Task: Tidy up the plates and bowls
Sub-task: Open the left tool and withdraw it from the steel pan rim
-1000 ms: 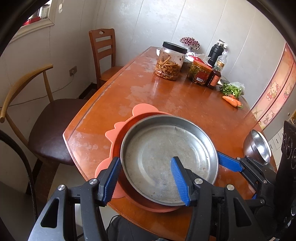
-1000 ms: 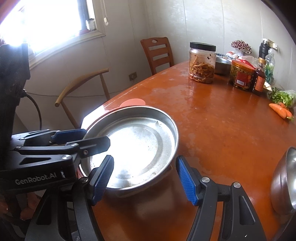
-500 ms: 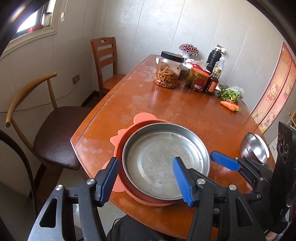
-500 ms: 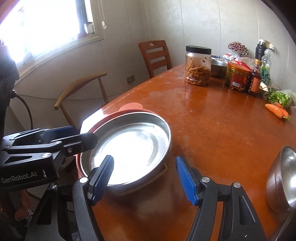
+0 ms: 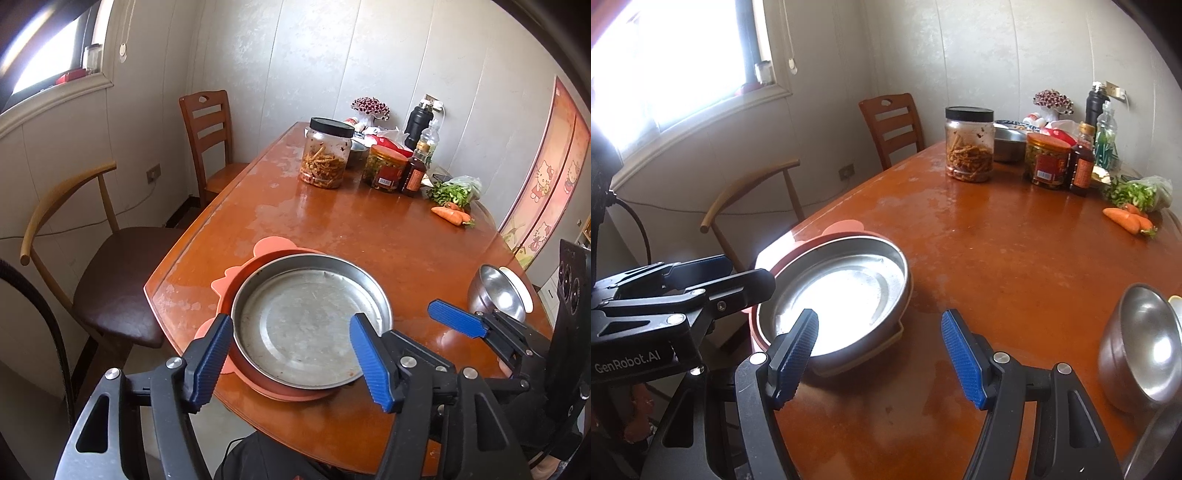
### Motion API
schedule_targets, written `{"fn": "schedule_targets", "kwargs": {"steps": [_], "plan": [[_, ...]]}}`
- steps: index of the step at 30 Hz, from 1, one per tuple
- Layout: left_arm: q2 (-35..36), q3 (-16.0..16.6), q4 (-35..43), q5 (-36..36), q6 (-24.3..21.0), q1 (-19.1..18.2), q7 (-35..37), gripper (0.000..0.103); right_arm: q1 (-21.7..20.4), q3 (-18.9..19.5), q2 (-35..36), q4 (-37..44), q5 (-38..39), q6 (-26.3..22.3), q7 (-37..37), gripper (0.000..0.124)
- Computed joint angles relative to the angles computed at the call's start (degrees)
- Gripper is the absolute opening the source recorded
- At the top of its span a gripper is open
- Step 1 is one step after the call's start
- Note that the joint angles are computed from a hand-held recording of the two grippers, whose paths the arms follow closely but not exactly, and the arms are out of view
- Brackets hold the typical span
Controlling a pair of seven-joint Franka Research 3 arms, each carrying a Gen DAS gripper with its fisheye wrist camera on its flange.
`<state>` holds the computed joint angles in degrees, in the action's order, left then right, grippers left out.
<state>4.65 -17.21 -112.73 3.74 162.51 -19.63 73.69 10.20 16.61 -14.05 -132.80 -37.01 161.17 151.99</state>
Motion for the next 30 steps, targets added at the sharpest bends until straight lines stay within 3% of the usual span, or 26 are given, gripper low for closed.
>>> {"fn": "schedule_targets", "kwargs": {"steps": [15, 21, 30], "plan": [[-3.9, -0.3, -2.7, 3.5, 2.1, -2.2, -3.5, 0.071, -4.2, 3.6, -9.7, -6.2, 2.4, 0.1, 0.8, 0.071], [-4.7, -0.6, -2.8, 10.4, 2.4, -3.2, -8.5, 0.074, -7.1, 6.1, -16.7, -10.6, 5.0, -0.7, 1.1, 0.073], [-4.2, -1.8, -1.3, 13.9, 1.9, -5.4, -10.9, 0.074, -9.1, 7.5, -30.3, -18.5, 12.3, -2.5, -2.2, 0.073]]}}
